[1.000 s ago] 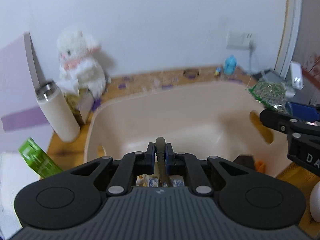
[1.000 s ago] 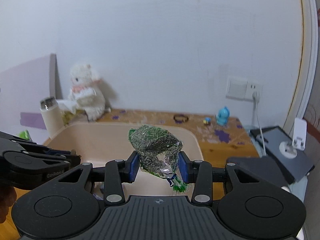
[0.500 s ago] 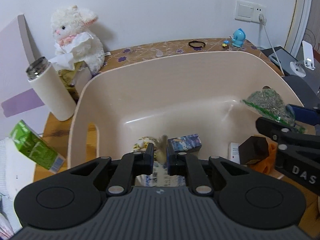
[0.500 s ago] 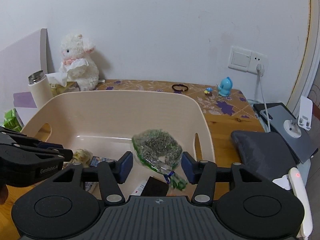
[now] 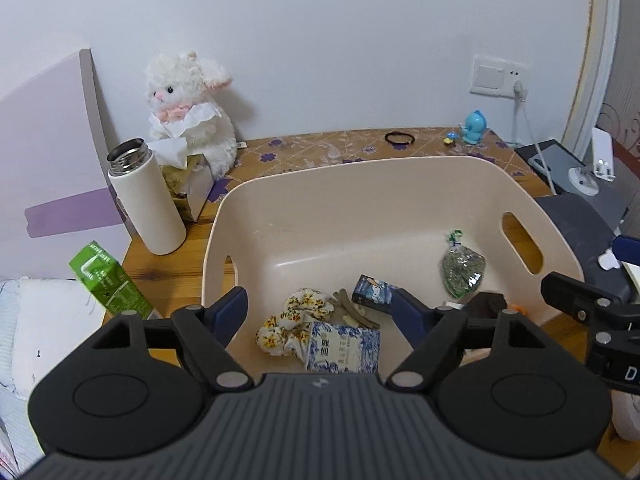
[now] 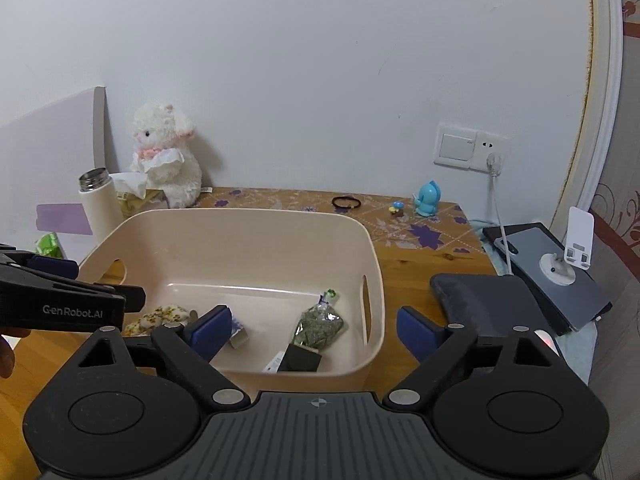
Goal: Organize objects
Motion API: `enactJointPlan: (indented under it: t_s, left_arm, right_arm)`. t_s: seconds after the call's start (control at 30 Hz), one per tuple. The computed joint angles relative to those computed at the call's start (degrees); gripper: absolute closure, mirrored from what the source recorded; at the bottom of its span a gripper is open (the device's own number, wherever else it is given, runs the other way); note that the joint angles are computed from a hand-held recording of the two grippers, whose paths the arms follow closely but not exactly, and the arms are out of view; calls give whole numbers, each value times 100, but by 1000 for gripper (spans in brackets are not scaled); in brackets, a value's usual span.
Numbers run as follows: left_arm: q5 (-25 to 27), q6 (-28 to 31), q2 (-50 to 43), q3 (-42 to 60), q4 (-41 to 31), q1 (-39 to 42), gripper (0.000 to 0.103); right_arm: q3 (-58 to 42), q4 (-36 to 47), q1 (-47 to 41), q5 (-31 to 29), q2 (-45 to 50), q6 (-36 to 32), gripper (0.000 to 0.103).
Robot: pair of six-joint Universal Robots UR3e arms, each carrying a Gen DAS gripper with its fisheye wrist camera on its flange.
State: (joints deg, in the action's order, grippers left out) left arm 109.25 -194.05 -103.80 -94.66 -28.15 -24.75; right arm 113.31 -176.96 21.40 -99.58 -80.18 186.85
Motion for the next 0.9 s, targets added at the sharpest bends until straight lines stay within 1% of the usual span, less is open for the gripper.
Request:
enactJointPlan:
  t_s: [0.1, 0.17, 0.23, 0.33, 0.43, 0.5, 0.6, 0.8, 0.9]
  left_arm:
    - [140, -16, 287, -309, 113, -140, 21]
    - [205, -46, 483, -533, 221, -217, 19]
    - [184, -82, 701, -754, 298, -258, 14]
    - [196, -127, 976, -990, 318, -368, 14]
    - [424, -152, 1155, -1172, 316, -582, 13]
    - [597, -180, 1243, -1302, 318, -729, 13]
    - [673, -309, 1463, -1576, 319, -891, 13]
    - [442, -711, 1922, -2101, 382, -1075, 12]
    - [687, -881, 1952, -2212, 403, -1346, 8]
  right_arm:
    - [204, -23, 93, -100, -204, -55, 10]
    - [322, -55, 166, -173, -324, -71, 6]
    - [467, -83, 204, -165, -473, -58, 6]
    - [697, -92, 271, -132, -717, -20, 5]
    - [899, -152, 420, -237, -896, 17, 4]
    - [1116, -331, 560, -380, -1015, 67, 3]
    - [1392, -434, 690, -446, -1234, 147, 2]
    - [1931, -570, 828, -477, -1670, 351, 2]
    - [2185, -615, 884, -510, -1903, 415, 2]
